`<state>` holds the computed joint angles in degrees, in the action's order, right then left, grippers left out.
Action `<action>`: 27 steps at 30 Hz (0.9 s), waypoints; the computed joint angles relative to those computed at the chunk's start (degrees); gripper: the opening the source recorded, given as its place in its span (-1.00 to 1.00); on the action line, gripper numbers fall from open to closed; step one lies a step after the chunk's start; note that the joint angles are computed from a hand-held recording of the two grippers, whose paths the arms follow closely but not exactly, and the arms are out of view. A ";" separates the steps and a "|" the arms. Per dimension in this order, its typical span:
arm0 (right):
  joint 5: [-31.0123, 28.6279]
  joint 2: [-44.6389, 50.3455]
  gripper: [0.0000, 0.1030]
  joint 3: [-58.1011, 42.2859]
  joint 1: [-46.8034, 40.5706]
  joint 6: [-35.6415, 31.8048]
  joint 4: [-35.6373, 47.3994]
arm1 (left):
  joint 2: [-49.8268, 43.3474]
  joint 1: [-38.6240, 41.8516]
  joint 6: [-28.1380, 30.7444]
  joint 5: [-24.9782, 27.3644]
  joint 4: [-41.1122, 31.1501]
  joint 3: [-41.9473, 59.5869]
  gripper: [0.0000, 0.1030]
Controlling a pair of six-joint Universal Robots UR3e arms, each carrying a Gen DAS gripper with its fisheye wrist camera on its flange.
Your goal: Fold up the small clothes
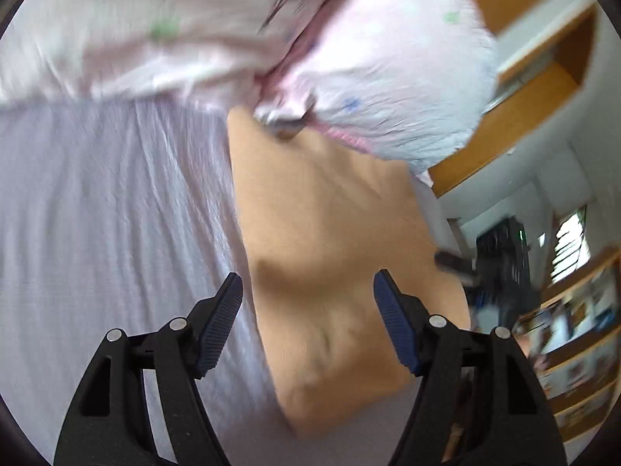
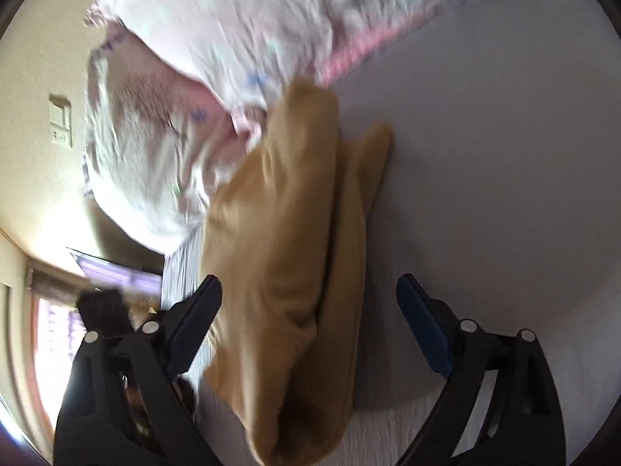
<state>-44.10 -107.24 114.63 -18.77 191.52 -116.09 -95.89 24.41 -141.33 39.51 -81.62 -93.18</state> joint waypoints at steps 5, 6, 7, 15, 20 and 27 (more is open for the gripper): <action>4.91 5.83 -0.24 0.93 2.26 -2.12 -2.51 | -6.38 -4.08 -5.71 -0.23 3.22 2.64 0.35; 6.23 5.76 -0.37 3.22 2.23 -1.06 -5.40 | -6.86 -4.21 -6.68 -0.79 3.94 2.78 0.34; 6.37 5.93 -0.47 3.75 2.64 -0.18 -7.66 | -7.57 -4.29 -7.58 -0.86 4.08 3.37 0.07; 2.25 23.63 -0.54 -17.36 21.61 12.76 -24.41 | -2.83 12.44 14.34 -5.26 -21.20 10.44 -0.31; -9.88 40.45 -0.11 -37.94 32.12 15.30 -13.38 | 0.22 18.61 8.18 5.34 -4.82 3.90 -0.20; -20.42 23.60 0.28 -25.65 35.80 18.55 -29.97 | 14.34 38.23 55.38 1.38 -48.52 4.35 -0.11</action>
